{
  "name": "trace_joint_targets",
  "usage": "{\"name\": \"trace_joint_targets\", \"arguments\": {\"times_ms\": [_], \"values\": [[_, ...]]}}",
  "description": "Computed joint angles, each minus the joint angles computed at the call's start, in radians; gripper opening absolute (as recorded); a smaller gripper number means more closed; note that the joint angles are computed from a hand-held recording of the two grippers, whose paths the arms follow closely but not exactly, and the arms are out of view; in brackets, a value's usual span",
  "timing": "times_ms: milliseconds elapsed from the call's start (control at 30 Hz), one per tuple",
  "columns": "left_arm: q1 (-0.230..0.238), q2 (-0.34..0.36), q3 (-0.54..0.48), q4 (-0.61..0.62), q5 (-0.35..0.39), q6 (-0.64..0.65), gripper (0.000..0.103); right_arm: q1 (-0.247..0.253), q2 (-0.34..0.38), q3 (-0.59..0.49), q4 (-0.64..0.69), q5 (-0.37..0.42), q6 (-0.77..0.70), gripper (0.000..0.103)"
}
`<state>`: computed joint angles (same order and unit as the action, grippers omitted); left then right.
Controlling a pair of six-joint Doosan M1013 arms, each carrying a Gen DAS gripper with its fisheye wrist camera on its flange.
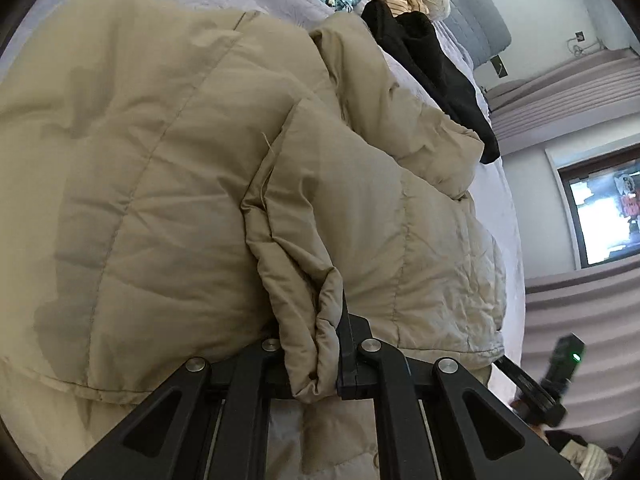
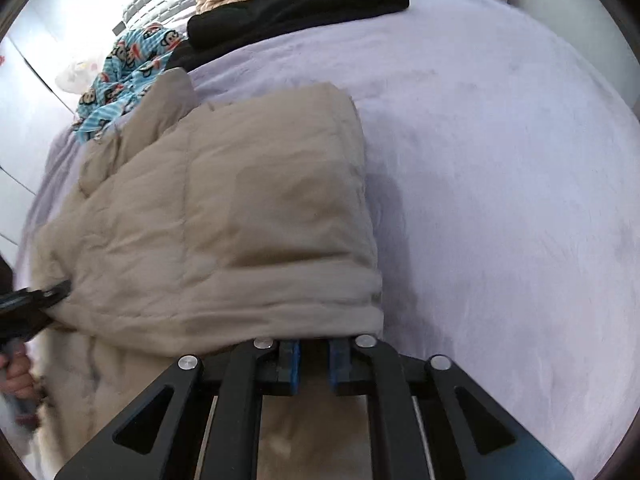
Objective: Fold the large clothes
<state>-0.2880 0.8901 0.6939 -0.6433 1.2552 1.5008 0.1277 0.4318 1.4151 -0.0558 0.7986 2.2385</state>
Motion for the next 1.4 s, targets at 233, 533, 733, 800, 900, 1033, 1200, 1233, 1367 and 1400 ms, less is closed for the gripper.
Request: {"name": "trace_joint_targets", "arguments": {"times_ms": [233, 533, 733, 800, 900, 1033, 1200, 1233, 1367, 1400], "values": [[-0.003, 0.003, -0.009, 0.025, 0.012, 0.010, 0.010, 0.059, -0.067, -0.002, -0.173, -0.030, -0.021, 0.013], [-0.019, -0.004, -0.008, 0.060, -0.001, 0.001, 0.011, -0.035, 0.071, -0.122, -0.001, -0.041, -0.012, 0.013], [-0.019, -0.028, -0.005, 0.113, 0.012, 0.017, 0.011, -0.044, 0.085, -0.074, 0.027, -0.067, 0.047, 0.013], [-0.018, -0.043, -0.008, 0.143, 0.015, 0.031, 0.011, -0.040, 0.089, -0.087, 0.021, -0.051, 0.012, 0.013], [-0.026, -0.059, -0.023, 0.215, 0.003, 0.046, 0.011, -0.035, 0.097, -0.102, 0.009, -0.036, -0.011, 0.013], [-0.031, -0.060, -0.047, 0.329, -0.021, 0.015, 0.011, -0.036, 0.093, -0.092, -0.004, -0.046, 0.036, 0.013], [-0.028, -0.037, -0.085, 0.246, -0.005, 0.076, 0.011, -0.024, 0.081, -0.091, -0.069, -0.029, 0.094, 0.013], [-0.035, -0.029, -0.097, 0.255, 0.012, 0.099, 0.011, -0.016, 0.073, -0.089, -0.110, -0.031, 0.115, 0.013], [-0.066, 0.000, -0.095, 0.362, 0.058, 0.095, 0.011, 0.010, 0.052, -0.078, -0.184, -0.037, 0.109, 0.013], [-0.062, -0.005, -0.071, 0.344, 0.049, 0.083, 0.011, 0.014, 0.057, -0.086, -0.212, -0.024, 0.103, 0.013]]}}
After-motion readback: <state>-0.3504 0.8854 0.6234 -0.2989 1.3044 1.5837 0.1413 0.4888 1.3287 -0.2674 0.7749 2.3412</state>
